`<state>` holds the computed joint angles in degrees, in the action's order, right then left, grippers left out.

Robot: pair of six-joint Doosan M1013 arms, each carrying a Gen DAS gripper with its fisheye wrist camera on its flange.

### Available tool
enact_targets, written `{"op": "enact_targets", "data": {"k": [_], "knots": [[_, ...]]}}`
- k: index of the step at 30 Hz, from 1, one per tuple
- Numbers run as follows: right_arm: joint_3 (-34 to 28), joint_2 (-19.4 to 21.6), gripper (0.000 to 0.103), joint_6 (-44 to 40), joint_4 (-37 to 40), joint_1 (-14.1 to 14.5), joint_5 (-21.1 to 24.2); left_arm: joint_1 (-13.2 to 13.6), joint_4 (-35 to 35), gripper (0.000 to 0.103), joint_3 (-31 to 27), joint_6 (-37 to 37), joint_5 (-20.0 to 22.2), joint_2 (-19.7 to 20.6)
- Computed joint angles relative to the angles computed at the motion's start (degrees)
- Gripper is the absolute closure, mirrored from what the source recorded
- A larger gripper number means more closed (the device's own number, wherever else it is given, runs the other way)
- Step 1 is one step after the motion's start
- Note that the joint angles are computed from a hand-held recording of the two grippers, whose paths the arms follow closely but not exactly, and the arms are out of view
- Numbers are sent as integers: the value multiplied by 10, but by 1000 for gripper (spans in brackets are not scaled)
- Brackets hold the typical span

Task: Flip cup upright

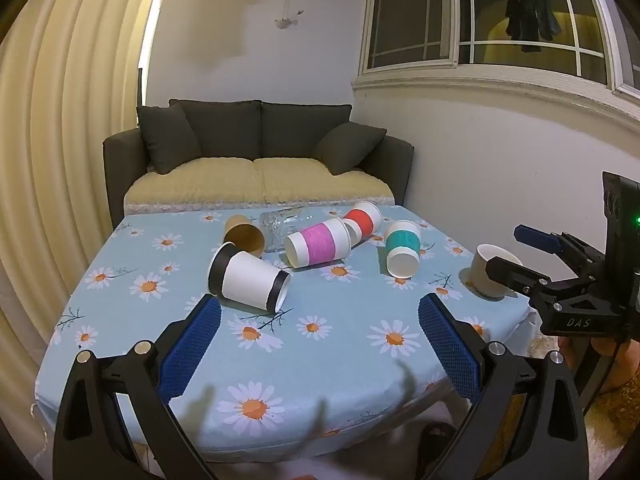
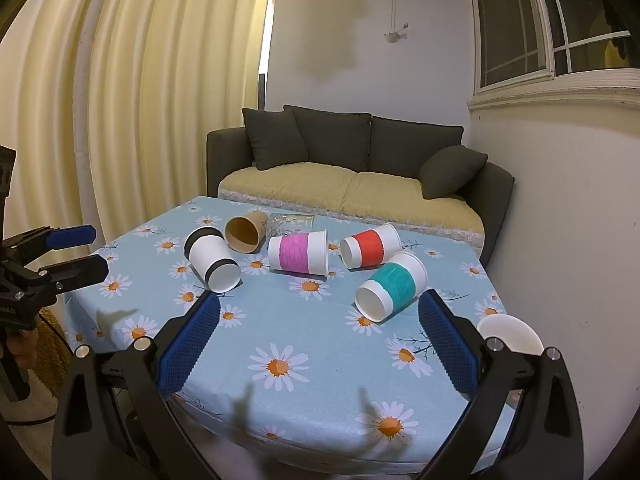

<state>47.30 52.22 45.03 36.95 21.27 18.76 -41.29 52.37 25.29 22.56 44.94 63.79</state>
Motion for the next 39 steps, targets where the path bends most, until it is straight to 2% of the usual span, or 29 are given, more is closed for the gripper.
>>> {"op": "enact_targets", "data": {"k": [25,39], "knots": [[0,0,5,7,-6,1,1,-1,-5,6,-9,8,6,3],[-2,2,5,9,-10,3,-1,0,-2,6,6,5,-3,-6]]}}
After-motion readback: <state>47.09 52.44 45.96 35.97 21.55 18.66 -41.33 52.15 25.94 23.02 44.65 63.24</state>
